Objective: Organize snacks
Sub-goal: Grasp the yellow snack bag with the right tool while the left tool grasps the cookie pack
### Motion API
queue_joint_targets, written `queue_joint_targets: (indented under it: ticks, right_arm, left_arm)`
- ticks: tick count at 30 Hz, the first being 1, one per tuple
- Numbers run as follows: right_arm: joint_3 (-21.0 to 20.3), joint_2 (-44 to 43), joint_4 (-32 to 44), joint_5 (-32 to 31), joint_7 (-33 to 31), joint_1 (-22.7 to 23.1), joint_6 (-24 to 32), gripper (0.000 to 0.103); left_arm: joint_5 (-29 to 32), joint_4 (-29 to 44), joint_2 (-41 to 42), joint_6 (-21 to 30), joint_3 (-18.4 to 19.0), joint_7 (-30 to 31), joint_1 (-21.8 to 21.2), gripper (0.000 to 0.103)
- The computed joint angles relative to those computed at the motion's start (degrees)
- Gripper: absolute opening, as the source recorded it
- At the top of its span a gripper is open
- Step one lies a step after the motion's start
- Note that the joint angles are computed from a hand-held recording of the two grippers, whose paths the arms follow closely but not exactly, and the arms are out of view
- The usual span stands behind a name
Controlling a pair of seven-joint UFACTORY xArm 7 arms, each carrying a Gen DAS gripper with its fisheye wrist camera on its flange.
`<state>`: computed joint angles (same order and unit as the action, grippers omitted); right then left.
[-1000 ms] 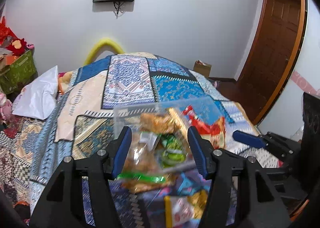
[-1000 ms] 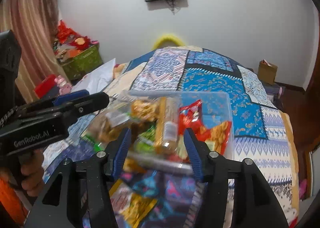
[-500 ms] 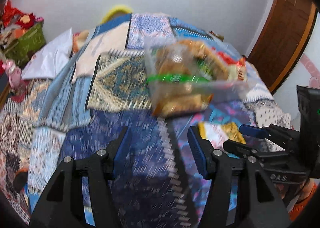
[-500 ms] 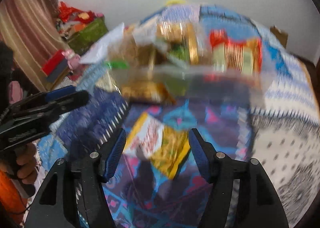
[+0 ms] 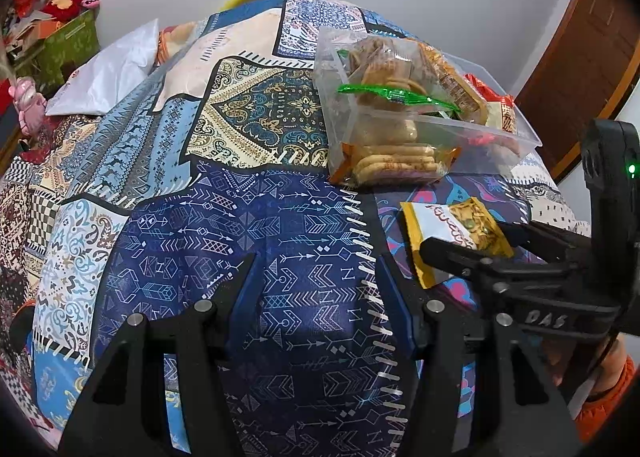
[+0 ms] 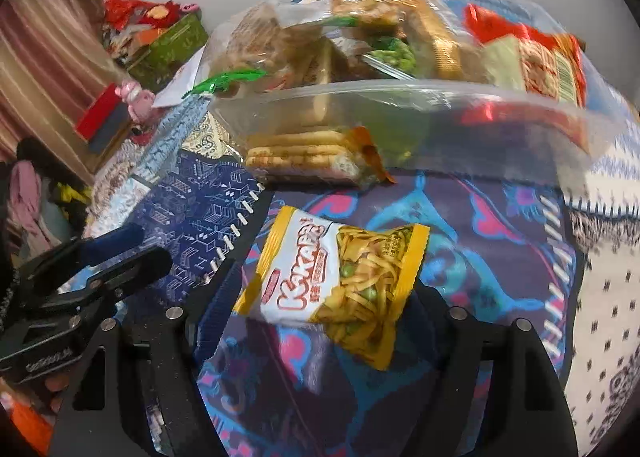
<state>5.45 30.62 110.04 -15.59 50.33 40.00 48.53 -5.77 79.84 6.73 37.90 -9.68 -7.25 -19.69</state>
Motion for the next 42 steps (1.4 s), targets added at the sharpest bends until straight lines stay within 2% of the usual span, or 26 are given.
queue_joint_targets:
  ticks: [2, 6, 10, 13, 19, 23, 25, 26, 29, 33, 36, 38, 42]
  right_arm:
    - [-0.58, 0.52, 1.24, -1.90, -0.62, 1.17, 2.26, 0.053]
    - [-0.30, -1.96, -2.63, -2.22, -0.65, 0.67, -0.40, 0.045]
    - [-0.40, -7.97, -12.02, -3.20, 3.61, -0.54, -6.65, 0.035]
    - [-0.25, -11.91, -17.48, -5.17, 7.34, -1.48, -8.87, 0.032]
    - [1.43, -19.05, -26.47, -8.26, 13.05, -4.73, -11.77, 0.031]
    - [2.84, -21.60, -30.13, -9.02, 15.14, -6.90, -13.27, 0.031]
    - [3.44, -22.30, -31.28, -9.09, 15.72, -7.73, -13.94, 0.031]
    - [3.69, -22.74, -32.11, -8.89, 15.76, -8.17, -14.62, 0.031]
    - [4.29, -23.42, -33.58, -8.23, 15.58, -9.16, -16.14, 0.031]
    - [4.89, -23.18, -33.00, -7.93, 14.22, -9.59, -15.22, 0.032]
    - [4.73, -22.67, -31.61, -7.53, 13.53, -9.82, -12.55, 0.040]
    - [4.54, -23.08, -32.09, -7.65, 14.09, -9.99, -12.30, 0.048]
    - [4.81, -23.94, -33.63, -6.59, 14.55, -10.55, -13.64, 0.049]
  left_arm:
    - [-0.13, 0.90, 0.60, 0.14, -0.07, 0.18, -0.06, 0.058]
    - [0.34, 3.72, 2.52, 0.83, -0.30, 0.15, -0.64, 0.058]
    - [2.28, 7.83, 5.59, 1.56, -0.36, -1.99, -2.09, 0.058]
    - [4.11, 11.27, 8.52, 1.21, -0.38, -3.16, -3.59, 0.071]
    - [7.87, 20.44, 15.48, 3.95, 0.47, -5.45, -6.78, 0.071]
    - [8.05, 26.97, 19.94, 6.75, 1.40, -8.82, -8.09, 0.071]
    - [7.68, 29.69, 21.69, 8.00, 1.89, -11.13, -8.49, 0.076]
    - [6.95, 30.41, 22.32, 7.83, 1.87, -12.24, -8.36, 0.082]
    - [6.35, 31.72, 23.40, 7.77, 2.34, -15.62, -8.68, 0.084]
    - [7.53, 33.61, 25.17, 8.30, 2.72, -16.81, -9.25, 0.088]
    - [8.21, 34.32, 26.14, 9.12, 2.99, -17.14, -9.60, 0.089]
    - [6.59, 33.21, 25.97, 7.80, 2.23, -17.19, -8.73, 0.089]
    - [6.76, 33.33, 26.31, 7.00, 2.50, -17.57, -8.95, 0.088]
